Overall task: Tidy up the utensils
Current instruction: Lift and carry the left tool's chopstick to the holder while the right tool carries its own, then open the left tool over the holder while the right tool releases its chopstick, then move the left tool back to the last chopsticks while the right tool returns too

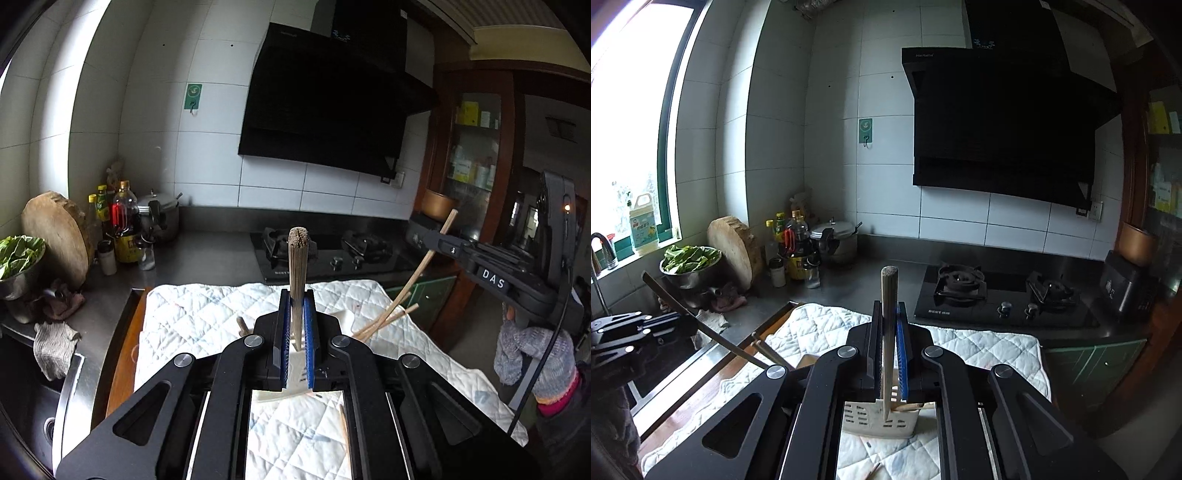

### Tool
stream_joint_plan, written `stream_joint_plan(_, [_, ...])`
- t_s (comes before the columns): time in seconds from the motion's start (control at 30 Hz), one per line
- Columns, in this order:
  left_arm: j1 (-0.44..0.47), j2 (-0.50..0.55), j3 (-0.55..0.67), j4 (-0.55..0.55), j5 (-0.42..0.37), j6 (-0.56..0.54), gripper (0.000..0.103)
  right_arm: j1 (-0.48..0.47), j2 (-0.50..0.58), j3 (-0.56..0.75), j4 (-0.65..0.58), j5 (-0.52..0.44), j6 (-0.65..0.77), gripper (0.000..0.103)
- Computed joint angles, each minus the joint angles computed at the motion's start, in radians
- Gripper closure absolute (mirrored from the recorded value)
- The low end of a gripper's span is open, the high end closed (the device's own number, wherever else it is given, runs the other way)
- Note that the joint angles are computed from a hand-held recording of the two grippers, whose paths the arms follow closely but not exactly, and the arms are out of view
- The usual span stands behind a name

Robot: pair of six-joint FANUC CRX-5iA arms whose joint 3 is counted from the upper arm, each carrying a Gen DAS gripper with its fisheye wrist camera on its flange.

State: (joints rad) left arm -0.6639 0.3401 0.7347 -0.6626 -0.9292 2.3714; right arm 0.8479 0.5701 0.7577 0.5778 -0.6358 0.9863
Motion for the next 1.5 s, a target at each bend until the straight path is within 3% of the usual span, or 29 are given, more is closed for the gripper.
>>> stream_joint_plan(0.13, [0.018,0.029,0.036,-0.009,-0.007,0.012,0.097,-0.015,0.068,0.091,-0.019,-0.012,0.018,0.096])
stream_joint_plan(0.43, [0.087,0.105,0.086,0.108,-0.04,-0.054,0.097,-0.028,0.267,0.425,-0.156,-0.205,0.176,0.096])
stream_joint_plan(0.67, [0.125,0.122,0.066,0.189,-0.028,-0.086,0.096,-0.029,0.332,0.524,-0.195,-0.289,0.221,0.096])
stream_joint_plan(0.87, [0.132,0.118,0.053,0.209,-0.014,-0.088,0.095,-0.028,0.329,0.513,-0.196,-0.29,0.216,0.094])
stream_joint_plan(1.0, [0.128,0.104,0.033,0.208,0.002,-0.08,0.093,-0.022,0.246,0.354,-0.162,-0.218,0.184,0.085])
stream_joint_plan(1.17, [0.097,0.063,-0.007,0.16,0.007,-0.046,0.082,-0.011,0.093,0.087,-0.137,-0.105,0.116,0.078])
stream_joint_plan(1.3, [0.064,0.009,-0.068,0.114,0.014,-0.009,0.082,0.007,-0.023,-0.11,-0.119,-0.052,0.063,0.078])
stream_joint_plan(1.43, [0.02,-0.05,-0.138,0.043,0.006,0.072,0.067,0.034,-0.127,-0.288,-0.104,-0.016,0.021,0.078])
stream_joint_plan(1.5, [-0.002,-0.075,-0.17,0.015,0.0,0.104,0.067,0.049,-0.177,-0.37,-0.109,-0.009,-0.002,0.078])
